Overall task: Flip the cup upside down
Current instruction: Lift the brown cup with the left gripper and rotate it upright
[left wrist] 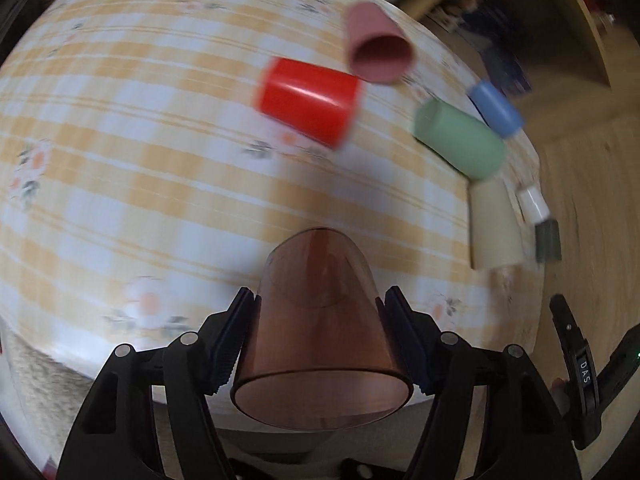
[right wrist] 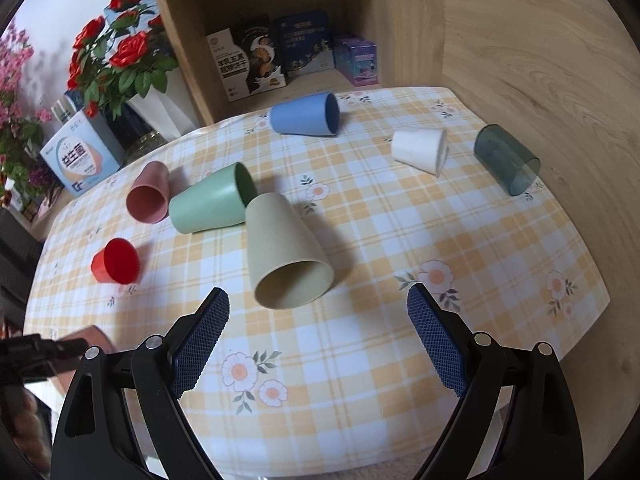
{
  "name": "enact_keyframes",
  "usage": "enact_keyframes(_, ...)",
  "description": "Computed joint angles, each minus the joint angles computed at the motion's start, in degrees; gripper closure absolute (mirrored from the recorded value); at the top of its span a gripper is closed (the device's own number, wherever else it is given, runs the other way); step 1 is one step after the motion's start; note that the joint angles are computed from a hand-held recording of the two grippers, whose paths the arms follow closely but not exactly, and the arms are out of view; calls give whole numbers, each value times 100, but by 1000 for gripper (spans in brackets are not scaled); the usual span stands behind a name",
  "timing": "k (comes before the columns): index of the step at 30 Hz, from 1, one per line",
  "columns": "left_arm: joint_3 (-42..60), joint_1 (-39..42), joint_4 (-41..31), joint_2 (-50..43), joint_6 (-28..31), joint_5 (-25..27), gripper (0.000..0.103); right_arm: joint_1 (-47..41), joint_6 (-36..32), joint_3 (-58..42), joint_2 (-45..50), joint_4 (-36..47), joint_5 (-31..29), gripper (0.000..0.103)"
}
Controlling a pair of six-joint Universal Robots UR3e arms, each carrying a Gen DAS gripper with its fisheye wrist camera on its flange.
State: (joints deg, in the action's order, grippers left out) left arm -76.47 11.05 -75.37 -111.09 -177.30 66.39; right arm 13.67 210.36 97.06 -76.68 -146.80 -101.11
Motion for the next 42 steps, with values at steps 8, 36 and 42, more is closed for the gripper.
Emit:
enact_keyframes(8,1388,-1201,458,-1253,-539,113,38,-356,-21,522,-412,-100,-72,15)
enact_keyframes(36,2082,-1566,-736,-1690,-457,-39,39,-488,71,852,-763,-56,-145,15)
enact_keyframes(42,2102,-1594,-402,-1801,-755,-119,39,-482,68,841,-804,-3,-175,15)
